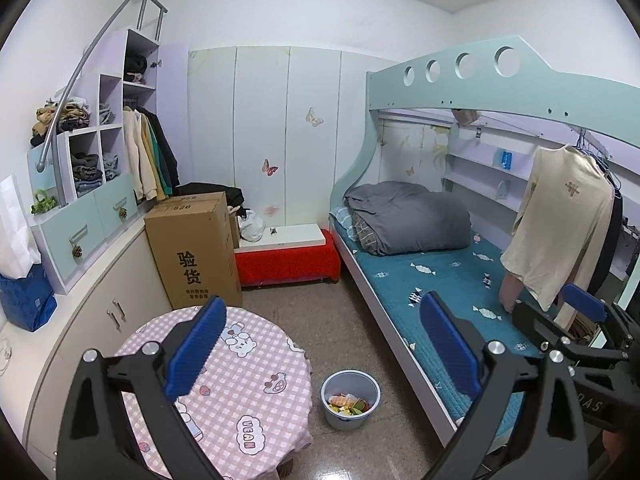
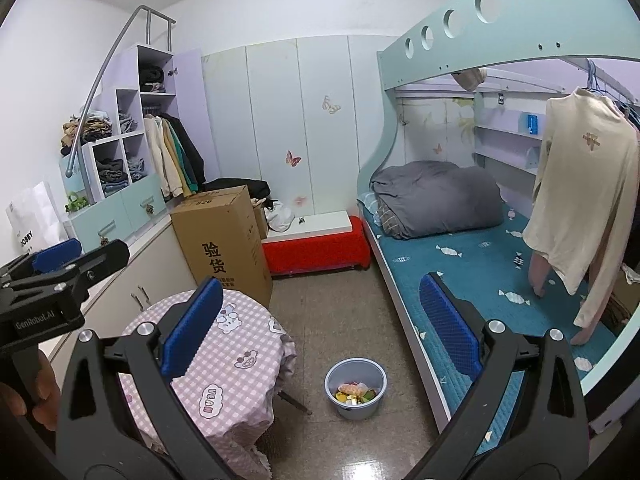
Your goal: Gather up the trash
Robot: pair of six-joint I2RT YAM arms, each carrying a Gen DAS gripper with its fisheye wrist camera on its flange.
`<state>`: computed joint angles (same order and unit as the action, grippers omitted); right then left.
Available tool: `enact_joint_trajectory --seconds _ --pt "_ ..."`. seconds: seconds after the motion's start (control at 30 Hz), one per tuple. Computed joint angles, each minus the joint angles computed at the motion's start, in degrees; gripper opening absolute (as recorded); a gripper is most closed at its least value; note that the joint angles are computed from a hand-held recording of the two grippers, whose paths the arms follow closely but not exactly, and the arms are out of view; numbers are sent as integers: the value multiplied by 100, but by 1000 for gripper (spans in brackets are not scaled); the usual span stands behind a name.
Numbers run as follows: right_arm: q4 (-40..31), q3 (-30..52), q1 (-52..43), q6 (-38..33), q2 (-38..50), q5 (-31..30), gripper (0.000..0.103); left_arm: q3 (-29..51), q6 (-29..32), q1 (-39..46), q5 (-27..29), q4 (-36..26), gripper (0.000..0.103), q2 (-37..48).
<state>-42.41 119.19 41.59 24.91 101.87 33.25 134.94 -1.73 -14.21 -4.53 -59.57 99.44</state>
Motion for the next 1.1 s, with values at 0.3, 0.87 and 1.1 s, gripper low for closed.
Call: enact_joint_trajectory --seconds 0.3,0.87,1.1 --pt "29 -126 4 17 -88 -10 97 103 2 -110 -113 -17 96 42" --pt "-254 160 -30 90 57 -24 97 407 62 -146 -31 -172 96 209" --pt "-252 183 -31 83 71 -10 97 493 59 -177 -64 -191 96 264"
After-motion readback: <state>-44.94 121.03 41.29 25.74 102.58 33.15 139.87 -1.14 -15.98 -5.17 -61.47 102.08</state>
